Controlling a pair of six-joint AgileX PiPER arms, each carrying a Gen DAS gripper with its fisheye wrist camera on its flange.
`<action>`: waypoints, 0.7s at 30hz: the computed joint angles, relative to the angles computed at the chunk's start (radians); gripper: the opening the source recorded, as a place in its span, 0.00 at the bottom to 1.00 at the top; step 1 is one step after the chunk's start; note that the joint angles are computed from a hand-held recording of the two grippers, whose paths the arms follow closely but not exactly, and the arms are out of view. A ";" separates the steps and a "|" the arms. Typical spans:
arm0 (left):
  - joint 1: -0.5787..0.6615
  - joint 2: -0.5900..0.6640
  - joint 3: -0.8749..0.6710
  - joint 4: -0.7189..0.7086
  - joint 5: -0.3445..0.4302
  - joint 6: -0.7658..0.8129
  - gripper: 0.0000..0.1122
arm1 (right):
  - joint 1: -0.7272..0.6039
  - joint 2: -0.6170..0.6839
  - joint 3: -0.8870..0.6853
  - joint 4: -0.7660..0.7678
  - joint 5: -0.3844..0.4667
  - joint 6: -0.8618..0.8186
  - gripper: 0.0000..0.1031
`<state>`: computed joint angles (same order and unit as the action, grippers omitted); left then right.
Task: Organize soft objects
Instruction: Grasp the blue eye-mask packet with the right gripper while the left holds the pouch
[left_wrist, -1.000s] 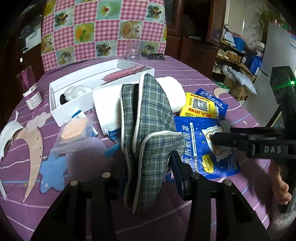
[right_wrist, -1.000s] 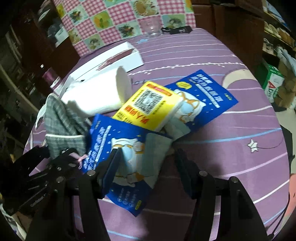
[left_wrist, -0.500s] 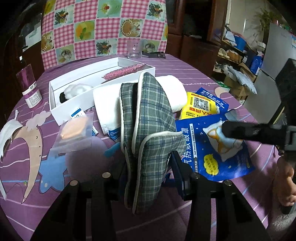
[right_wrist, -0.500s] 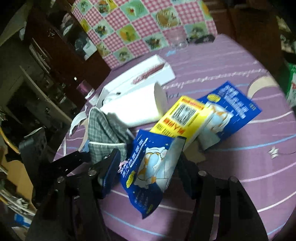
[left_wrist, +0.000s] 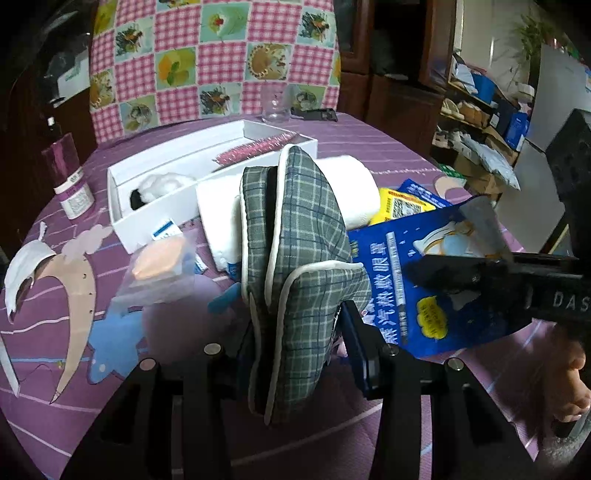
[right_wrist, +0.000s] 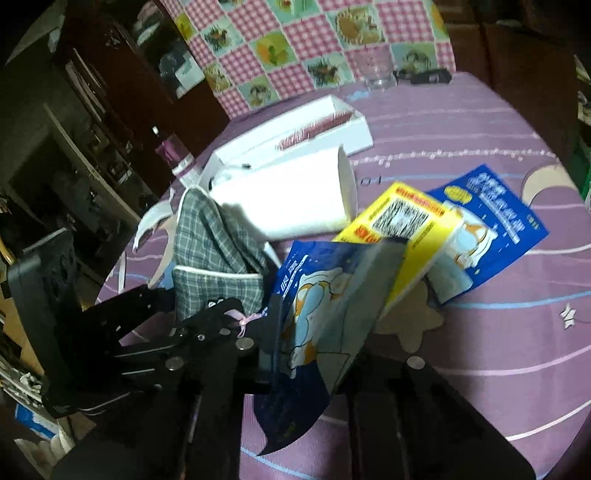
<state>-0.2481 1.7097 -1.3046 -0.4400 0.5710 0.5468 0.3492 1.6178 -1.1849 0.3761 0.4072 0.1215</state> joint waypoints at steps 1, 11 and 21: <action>0.009 -0.005 0.005 -0.022 -0.004 0.016 0.38 | -0.003 -0.010 0.013 0.012 -0.013 -0.008 0.11; 0.031 -0.033 0.038 -0.077 -0.043 0.051 0.38 | -0.042 -0.049 0.072 0.092 -0.082 -0.027 0.10; 0.059 -0.057 0.058 -0.166 -0.067 0.111 0.38 | -0.038 -0.056 0.042 -0.048 -0.066 0.122 0.08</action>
